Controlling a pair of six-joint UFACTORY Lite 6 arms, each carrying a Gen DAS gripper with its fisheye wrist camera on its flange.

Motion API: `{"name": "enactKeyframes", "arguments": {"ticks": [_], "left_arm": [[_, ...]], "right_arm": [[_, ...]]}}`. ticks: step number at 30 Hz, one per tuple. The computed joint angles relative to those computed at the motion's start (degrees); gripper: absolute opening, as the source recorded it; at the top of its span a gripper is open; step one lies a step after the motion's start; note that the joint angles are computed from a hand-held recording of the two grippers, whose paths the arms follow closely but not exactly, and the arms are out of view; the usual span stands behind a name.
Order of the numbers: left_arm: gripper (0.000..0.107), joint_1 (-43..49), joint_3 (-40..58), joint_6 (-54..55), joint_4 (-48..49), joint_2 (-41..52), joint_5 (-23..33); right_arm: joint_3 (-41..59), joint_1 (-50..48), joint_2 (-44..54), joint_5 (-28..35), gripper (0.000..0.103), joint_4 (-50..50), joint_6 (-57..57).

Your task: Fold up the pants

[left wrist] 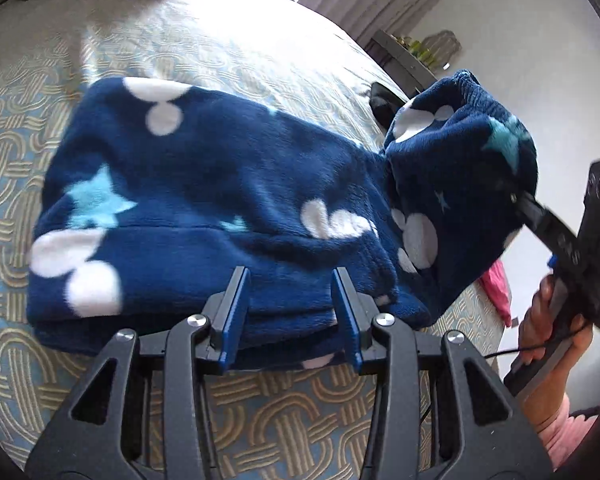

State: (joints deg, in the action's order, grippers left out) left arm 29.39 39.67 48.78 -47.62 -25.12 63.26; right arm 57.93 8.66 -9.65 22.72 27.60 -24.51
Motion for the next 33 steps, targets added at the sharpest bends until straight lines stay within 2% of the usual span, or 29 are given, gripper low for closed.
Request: {"name": "enactKeyframes", "arguments": {"ticks": [4,6,8,9,11,13,16,19,22,24,27,31,33], "left_arm": [[0.044,11.85,2.52,5.1,-0.19,5.34,5.19],[0.045,15.03,2.97,7.86,-0.26,5.95,7.48],[0.051,16.29,3.02,8.68,0.04,6.01,8.79],[0.052,16.93,2.83,8.98,0.36,5.92,9.21],[0.053,17.68,3.06,9.56,0.52,6.92,10.18],[0.059,18.18,2.96,9.64,0.14,7.57,11.36],[0.061,20.32,3.67,10.14,-0.35,9.29,14.13],[0.061,23.93,5.21,10.29,-0.61,11.65,17.61],[0.066,25.62,5.55,9.83,-0.71,11.97,20.59],[0.066,24.26,5.25,9.54,-0.61,10.61,21.8],[0.074,20.98,4.84,7.91,-1.66,9.89,23.95],[0.077,17.64,5.01,4.89,-3.97,10.59,24.91],[0.081,15.37,5.59,4.26,-4.61,11.71,23.03]], "right_arm": [[-3.09,15.92,-1.3,-2.83,0.016,-2.57,1.2],[-4.58,23.55,0.33,-4.53,0.016,-11.5,9.2],[-4.79,27.67,3.67,-5.17,0.016,-19.07,16.2],[-4.79,28.44,4.89,-4.93,0.016,-21.17,18.71],[-5.41,27.76,5.93,-5.2,0.016,-19.02,17.63],[-6.07,25.23,5.17,-4.47,0.017,-11.87,10.56],[-6.14,21.9,4.02,-2.71,0.019,-4.21,2.72],[-6.41,22.95,3.35,-2.86,0.019,-8.45,6.78],[-6.19,25.97,4.08,-4.13,0.019,-18.58,16.91],[-6.69,27.57,4.04,-5.03,0.02,-24.61,22.91],[-7.34,29.26,3.52,-5.5,0.021,-30.82,29.45],[-8.05,29.87,2.2,-5.06,0.021,-32.32,31.4],[-8.65,30.49,1.39,-4.98,0.021,-34.58,33.56]]}}
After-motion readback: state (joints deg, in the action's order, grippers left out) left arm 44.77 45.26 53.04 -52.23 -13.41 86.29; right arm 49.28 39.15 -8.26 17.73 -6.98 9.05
